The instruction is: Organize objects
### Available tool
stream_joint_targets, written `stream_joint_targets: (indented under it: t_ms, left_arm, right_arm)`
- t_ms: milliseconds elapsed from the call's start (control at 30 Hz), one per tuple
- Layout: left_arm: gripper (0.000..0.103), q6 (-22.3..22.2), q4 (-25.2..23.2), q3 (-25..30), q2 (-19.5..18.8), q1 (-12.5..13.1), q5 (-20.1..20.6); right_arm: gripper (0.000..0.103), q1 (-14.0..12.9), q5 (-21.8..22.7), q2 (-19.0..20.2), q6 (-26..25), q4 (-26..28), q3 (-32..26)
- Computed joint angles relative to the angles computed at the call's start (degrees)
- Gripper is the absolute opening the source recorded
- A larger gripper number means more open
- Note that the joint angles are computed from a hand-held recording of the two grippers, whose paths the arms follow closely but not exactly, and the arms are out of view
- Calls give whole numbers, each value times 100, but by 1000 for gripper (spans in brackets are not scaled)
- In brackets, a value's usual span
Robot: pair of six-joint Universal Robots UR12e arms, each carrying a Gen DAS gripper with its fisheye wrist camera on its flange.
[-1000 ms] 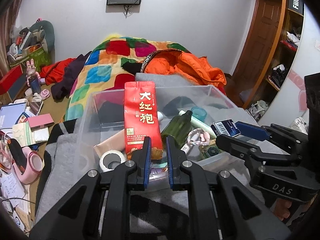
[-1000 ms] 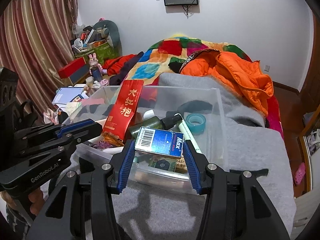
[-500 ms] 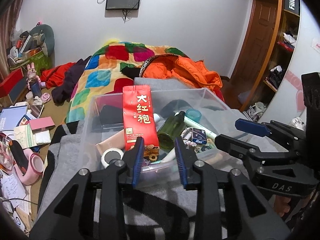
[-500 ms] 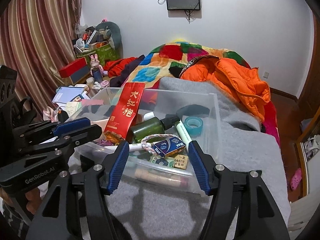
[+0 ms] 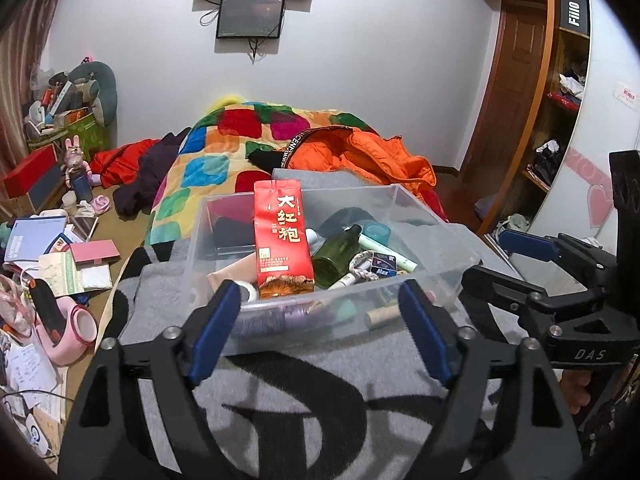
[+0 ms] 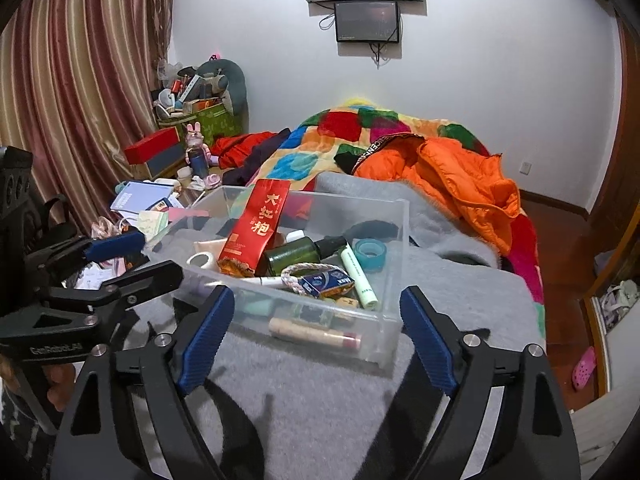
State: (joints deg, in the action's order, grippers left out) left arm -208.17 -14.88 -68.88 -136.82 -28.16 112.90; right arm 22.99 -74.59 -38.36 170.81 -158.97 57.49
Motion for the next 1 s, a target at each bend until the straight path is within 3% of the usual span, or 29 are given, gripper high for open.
stream_joint_targets:
  t_ms: [333,1000]
  left_arm:
    - [93,-19,-25,-141,45,-98,108]
    - [94,-116,-110,-142,11,-163,135]
  right_arm:
    - [84,-27,-5,-188,-62,-169,425]
    - [84,-59,113,-311,57,-256,701]
